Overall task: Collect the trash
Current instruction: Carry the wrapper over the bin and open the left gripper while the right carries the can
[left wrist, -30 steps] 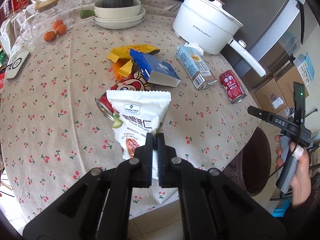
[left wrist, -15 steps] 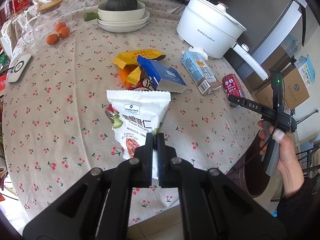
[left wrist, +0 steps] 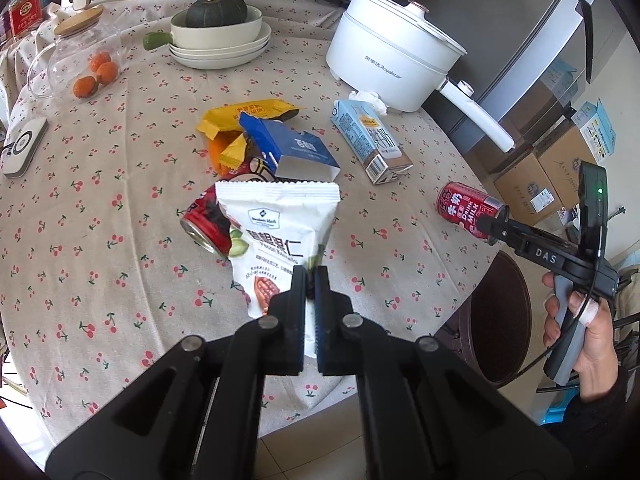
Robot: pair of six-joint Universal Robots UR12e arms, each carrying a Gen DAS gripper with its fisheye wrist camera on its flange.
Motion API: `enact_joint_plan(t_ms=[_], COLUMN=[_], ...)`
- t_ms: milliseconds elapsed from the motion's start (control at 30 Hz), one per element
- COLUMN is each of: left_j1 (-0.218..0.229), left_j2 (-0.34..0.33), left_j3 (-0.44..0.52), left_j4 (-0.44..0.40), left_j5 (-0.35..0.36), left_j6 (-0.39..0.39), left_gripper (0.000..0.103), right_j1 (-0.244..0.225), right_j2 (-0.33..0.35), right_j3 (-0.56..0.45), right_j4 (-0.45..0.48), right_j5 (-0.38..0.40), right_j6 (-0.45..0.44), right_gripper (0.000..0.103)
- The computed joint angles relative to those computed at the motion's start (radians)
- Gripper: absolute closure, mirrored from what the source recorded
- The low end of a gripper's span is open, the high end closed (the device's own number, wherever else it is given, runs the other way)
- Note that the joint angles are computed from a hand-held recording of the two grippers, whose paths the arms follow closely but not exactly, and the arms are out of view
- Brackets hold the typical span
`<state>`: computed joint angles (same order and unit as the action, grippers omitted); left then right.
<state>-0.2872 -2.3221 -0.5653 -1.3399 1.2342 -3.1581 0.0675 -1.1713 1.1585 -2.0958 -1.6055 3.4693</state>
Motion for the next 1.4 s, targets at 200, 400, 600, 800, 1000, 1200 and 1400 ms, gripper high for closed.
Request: enact_joint_plan(t_ms=[200, 400, 600, 800, 1000, 1200, 1400], left_j1=[-0.005, -0.025, -0.052, -0.102, -0.161, -0.208, -0.235], left_j2=[0.008, 0.009, -0.003, -0.020, -0.067, -0.112, -0.155], left_j3=[-0.012, -0.009, 0.020, 0.050, 0.130, 0.207, 0.267], left_j4=[-0.013, -0.030, -0.061, -0.113, -0.209, -0.275, -0.308], left_j5=[-0.036, -0.047, -0.054, -0.079, -0.118, -0.162, -0.145], left_j6=[0.006, 0.035, 0.077, 0.148, 0.220, 0.263, 0.267], left_gripper=[0.098, 0.099, 0.099, 0.099, 0.099, 0.099, 0.098], right_j1=[0.012, 0.014, 0.000, -0.033, -0.075, -0.104, -0.130], right_j2=[-0.061, -0.137, -0.216, -0.293, -0.368, -0.416, -0.455], right_j3=[0.057, 0.141, 0.240, 0.329, 0.413, 0.465, 0.506], right_j4=[0.014, 0.010, 0.003, 0.003, 0.010, 0.034, 0.035], right_j5=[-0.015, -0.019, -0.031, -0.045, -0.049, -0.052, -0.046], right_j6=[0.016, 0.052, 0.111, 0.149, 0.199, 0.220, 0.233], right_gripper=[0.049, 0.049, 0.049, 0.049, 0.049, 0.049, 0.049])
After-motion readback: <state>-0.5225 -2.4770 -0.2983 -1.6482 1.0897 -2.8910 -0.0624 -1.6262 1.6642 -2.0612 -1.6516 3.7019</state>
